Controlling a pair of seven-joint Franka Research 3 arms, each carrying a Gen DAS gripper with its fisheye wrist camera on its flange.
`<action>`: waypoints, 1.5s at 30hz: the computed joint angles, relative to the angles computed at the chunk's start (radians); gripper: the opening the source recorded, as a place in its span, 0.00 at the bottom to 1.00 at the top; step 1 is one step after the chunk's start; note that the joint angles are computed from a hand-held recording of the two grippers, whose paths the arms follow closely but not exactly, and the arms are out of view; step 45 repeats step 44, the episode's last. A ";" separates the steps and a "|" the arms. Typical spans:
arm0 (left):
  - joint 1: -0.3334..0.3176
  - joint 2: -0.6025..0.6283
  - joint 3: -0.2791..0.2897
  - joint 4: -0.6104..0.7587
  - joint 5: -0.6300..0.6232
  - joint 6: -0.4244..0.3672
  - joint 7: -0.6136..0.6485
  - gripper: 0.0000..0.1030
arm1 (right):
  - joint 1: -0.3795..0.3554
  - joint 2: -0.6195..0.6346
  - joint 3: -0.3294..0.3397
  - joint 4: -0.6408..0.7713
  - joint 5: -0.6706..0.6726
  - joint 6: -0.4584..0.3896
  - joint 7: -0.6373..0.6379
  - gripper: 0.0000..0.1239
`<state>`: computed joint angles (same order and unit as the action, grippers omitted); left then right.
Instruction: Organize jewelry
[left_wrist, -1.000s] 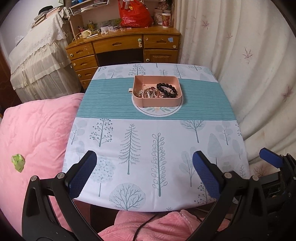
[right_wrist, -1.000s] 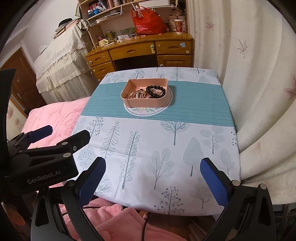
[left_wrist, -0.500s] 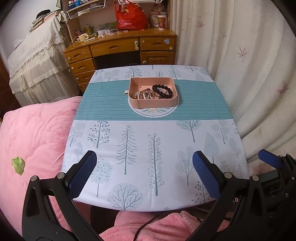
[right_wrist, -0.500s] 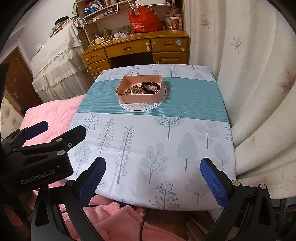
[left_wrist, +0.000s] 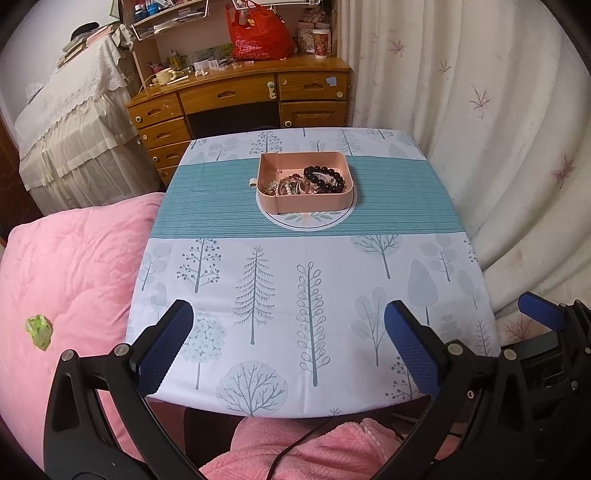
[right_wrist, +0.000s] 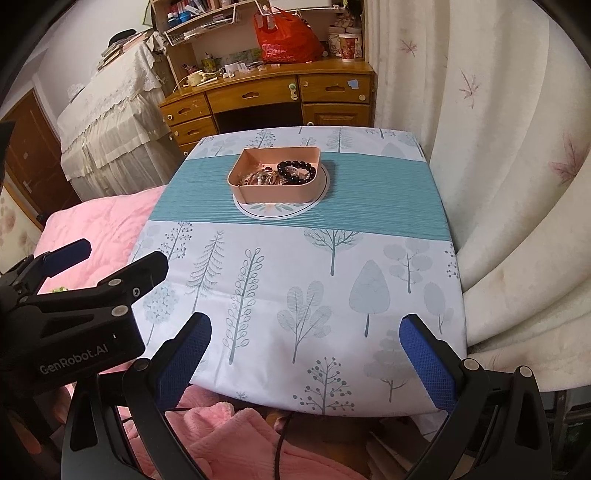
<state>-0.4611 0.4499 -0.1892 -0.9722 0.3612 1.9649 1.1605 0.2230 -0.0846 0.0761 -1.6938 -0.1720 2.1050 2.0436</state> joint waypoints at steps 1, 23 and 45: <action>0.000 -0.002 0.000 -0.004 0.000 0.002 -0.001 1.00 | 0.001 -0.001 0.001 -0.002 -0.002 0.001 -0.002 0.83; 0.017 -0.024 -0.006 -0.034 0.005 0.025 0.000 1.00 | 0.003 0.008 0.001 0.020 -0.015 -0.013 -0.004 0.83; 0.011 0.138 0.023 0.214 -0.061 -0.074 0.094 1.00 | 0.016 0.121 -0.024 0.148 -0.008 -0.100 0.017 0.83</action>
